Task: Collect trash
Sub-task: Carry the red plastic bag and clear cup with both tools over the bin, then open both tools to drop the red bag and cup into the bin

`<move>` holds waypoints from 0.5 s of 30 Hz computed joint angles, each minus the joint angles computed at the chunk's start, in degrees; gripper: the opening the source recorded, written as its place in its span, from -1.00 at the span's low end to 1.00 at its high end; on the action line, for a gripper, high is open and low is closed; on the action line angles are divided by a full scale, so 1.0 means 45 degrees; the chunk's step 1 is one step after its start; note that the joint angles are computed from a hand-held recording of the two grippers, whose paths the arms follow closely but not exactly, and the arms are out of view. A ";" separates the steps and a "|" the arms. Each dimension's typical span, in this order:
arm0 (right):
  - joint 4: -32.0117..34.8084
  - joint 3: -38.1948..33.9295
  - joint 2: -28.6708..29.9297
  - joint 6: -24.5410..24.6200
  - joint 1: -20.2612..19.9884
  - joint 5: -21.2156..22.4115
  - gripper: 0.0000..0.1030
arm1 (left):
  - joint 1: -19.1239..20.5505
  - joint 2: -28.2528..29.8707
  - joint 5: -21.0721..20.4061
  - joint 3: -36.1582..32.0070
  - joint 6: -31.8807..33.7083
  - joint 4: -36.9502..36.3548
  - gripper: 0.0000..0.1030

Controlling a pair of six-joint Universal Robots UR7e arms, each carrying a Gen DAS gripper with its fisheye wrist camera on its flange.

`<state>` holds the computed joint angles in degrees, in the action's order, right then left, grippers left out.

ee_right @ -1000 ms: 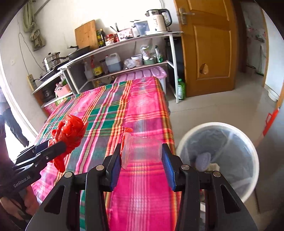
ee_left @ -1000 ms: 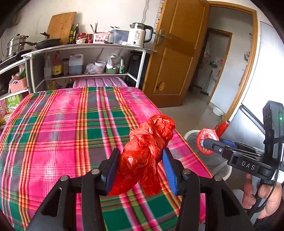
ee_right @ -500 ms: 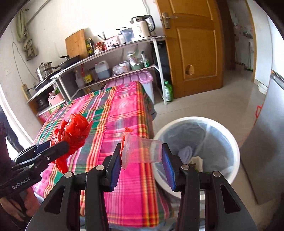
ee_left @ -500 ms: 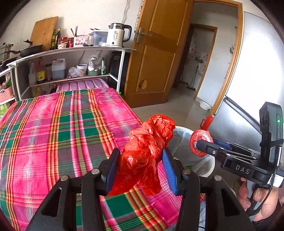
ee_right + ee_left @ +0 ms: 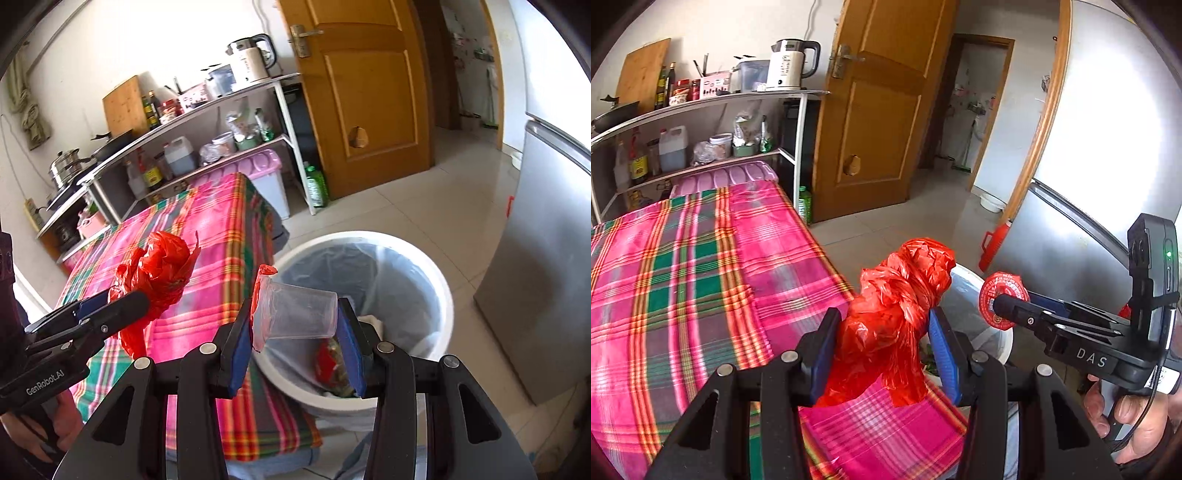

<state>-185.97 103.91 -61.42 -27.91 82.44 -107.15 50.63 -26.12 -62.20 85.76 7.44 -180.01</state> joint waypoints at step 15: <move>0.0689 -0.0576 0.0017 0.0540 -0.0845 -0.0093 -0.14 | 0.0064 0.1672 -0.0789 -0.2417 -0.0091 0.1834 -0.02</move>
<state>-182.87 101.32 -61.34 -25.48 78.64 -107.57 50.92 -18.60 -65.75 74.89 7.03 -171.76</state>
